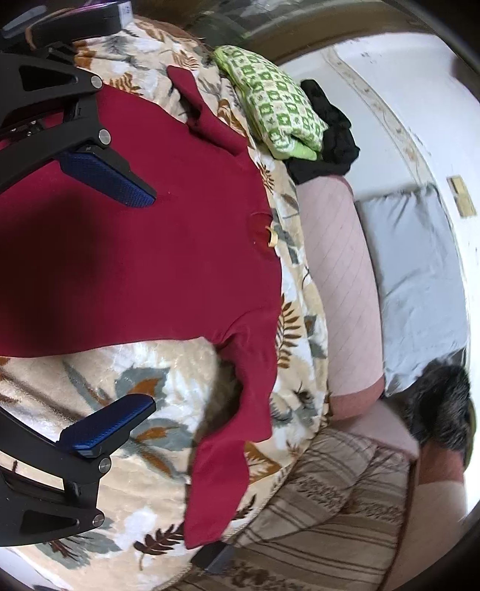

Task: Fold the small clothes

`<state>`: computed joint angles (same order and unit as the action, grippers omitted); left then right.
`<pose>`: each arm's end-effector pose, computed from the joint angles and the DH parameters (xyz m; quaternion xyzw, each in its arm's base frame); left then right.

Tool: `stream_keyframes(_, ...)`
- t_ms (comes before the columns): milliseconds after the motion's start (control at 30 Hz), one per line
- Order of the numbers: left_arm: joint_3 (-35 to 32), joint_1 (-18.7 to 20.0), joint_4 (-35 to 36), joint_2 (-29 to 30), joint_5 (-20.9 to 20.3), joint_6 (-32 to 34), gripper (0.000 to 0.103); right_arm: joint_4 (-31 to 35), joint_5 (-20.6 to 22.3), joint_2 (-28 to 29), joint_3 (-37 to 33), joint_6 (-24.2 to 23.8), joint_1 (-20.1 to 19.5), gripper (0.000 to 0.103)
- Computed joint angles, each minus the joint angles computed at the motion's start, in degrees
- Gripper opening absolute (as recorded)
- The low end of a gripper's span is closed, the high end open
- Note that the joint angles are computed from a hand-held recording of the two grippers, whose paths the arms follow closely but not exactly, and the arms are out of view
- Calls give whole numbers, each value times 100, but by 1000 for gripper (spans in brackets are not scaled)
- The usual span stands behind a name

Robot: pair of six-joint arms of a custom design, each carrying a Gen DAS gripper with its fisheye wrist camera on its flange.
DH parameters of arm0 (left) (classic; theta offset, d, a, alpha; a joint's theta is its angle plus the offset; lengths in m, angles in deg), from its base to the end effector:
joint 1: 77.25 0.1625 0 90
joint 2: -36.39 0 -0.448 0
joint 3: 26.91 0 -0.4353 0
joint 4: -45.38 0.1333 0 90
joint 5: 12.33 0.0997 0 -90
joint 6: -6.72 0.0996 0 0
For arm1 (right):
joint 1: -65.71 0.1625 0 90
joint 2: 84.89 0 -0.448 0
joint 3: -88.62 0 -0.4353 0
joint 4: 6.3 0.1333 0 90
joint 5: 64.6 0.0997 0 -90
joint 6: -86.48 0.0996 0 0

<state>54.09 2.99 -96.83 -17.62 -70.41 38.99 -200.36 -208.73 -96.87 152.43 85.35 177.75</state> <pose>0.0515 -0.7976 0.2934 0.2804 0.8974 -0.1535 0.3041 0.3544 -0.7352 -0.0437 -0.0356 -0.8235 0.4596 0.3306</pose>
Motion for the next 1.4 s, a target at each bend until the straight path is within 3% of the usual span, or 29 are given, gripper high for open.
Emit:
stream_keyframes(867,167,-39,-370,-5,184,248,102,121,11,-98,149,257,-47,100)
stream_keyframes(1000,152,-34,-421,-33,79,225,102,97,-9,-99,155,252,-38,100)
stream_keyframes(1100,93,-26,-775,-96,-295,269,102,123,-4,-98,151,232,-45,100)
stream_keyframes(1167,-124,7,-870,-78,-634,205,102,153,-7,-83,125,213,-42,100)
stream_keyframes(1233,-507,62,-480,2,-957,40,102,199,-4,-73,106,216,-43,100)
stream_keyframes(1400,-2734,213,1543,930,-1044,-925,102,413,-30,-17,1,230,-50,100)
